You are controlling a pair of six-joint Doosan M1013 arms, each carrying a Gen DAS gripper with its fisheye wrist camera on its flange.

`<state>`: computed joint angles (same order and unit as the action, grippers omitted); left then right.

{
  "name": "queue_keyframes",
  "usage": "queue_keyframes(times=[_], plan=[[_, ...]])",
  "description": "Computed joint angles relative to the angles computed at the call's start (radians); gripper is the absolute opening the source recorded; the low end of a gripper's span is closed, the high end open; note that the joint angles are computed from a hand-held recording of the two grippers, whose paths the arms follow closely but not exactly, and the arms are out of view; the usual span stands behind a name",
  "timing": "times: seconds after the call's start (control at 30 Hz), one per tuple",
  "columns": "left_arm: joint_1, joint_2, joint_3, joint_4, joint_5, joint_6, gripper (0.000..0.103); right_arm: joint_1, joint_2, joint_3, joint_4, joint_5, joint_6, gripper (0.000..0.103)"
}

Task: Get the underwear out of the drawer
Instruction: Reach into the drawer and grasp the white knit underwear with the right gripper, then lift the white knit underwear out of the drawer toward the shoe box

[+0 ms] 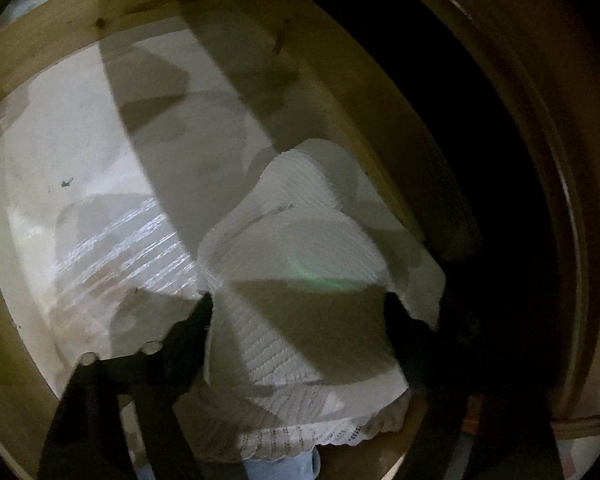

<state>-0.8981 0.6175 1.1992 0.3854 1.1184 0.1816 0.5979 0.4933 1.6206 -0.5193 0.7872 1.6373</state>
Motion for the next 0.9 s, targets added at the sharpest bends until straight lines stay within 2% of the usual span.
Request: queue_keyframes(times=[0.1,0.3,0.43,0.6,0.7,0.9], plan=[[-0.001,0.001,-0.002,0.002,-0.001,0.005,0.062,0.004,-0.014,-0.014,0.037,0.038,0.003,0.051],[-0.003,0.003,-0.004,0.004,0.002,0.011,0.062,0.008,-0.011,-0.054,0.124,0.107,-0.051,0.04],[-0.001,0.001,-0.004,0.0,0.003,0.013,0.062,0.01,-0.016,-0.066,0.17,0.147,-0.101,0.039],[-0.001,0.001,-0.006,0.001,0.0,0.017,0.062,-0.002,-0.031,-0.091,0.329,0.198,-0.156,0.037],[-0.003,0.006,-0.011,-0.001,0.008,0.031,0.062,0.006,-0.042,-0.09,0.34,0.193,-0.146,0.037],[-0.004,0.013,-0.02,-0.002,0.02,0.044,0.062,-0.017,-0.059,-0.068,0.426,0.184,-0.125,0.036]])
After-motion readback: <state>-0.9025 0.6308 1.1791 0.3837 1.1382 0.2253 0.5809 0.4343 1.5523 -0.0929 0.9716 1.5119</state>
